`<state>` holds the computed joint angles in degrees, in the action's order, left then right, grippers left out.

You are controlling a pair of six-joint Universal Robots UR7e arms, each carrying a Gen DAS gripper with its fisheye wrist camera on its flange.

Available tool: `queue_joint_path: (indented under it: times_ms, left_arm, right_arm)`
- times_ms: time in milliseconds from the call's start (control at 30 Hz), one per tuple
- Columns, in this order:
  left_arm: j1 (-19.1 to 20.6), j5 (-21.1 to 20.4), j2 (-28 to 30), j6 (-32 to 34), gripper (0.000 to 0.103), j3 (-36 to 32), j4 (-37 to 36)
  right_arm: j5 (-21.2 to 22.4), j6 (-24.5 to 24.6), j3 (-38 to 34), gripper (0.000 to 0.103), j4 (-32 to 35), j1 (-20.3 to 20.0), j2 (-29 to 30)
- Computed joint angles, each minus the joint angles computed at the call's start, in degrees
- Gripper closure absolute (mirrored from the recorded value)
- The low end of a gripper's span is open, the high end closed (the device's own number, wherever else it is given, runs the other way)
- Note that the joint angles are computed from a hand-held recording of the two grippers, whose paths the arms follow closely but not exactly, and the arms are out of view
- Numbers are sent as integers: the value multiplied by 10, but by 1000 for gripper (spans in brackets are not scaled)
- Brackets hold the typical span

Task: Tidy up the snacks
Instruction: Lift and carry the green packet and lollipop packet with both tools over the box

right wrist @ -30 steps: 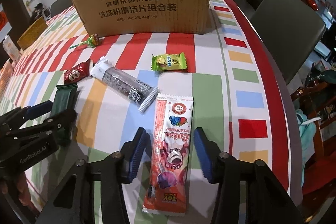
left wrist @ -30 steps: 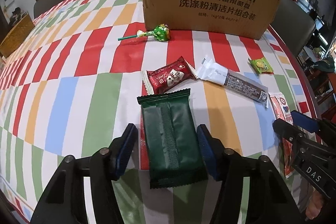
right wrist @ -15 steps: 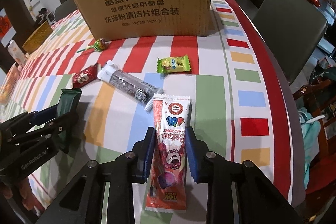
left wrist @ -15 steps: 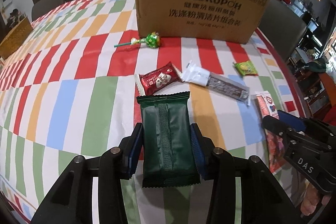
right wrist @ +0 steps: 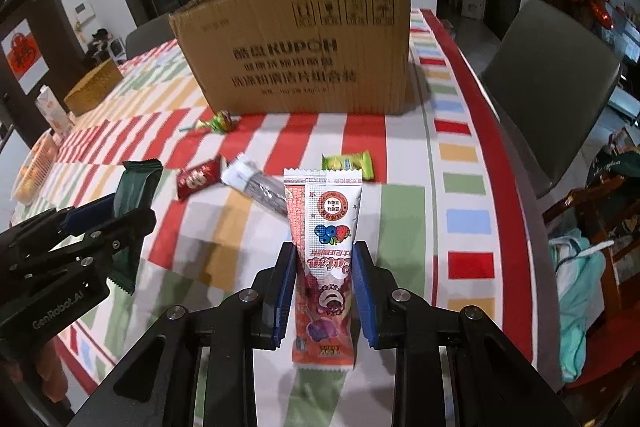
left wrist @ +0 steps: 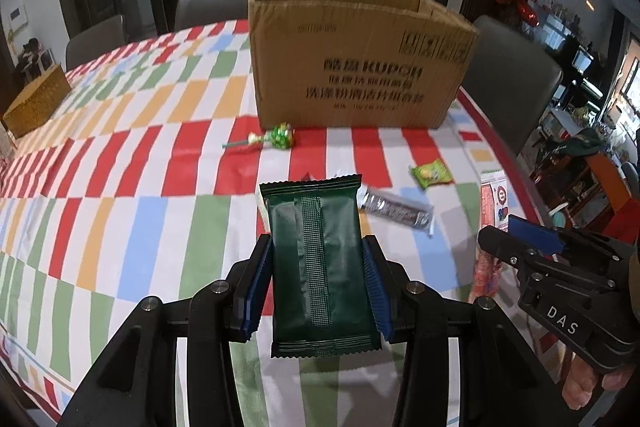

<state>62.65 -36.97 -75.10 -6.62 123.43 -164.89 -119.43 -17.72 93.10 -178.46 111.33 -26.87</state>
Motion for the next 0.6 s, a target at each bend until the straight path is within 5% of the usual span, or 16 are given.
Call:
queue_joint_path:
  times_ms: [600]
  left_arm:
    - [-27,13,12,76,59,-48,-58]
  right_arm:
    - [34,-30,-29,74,-40,22,-14]
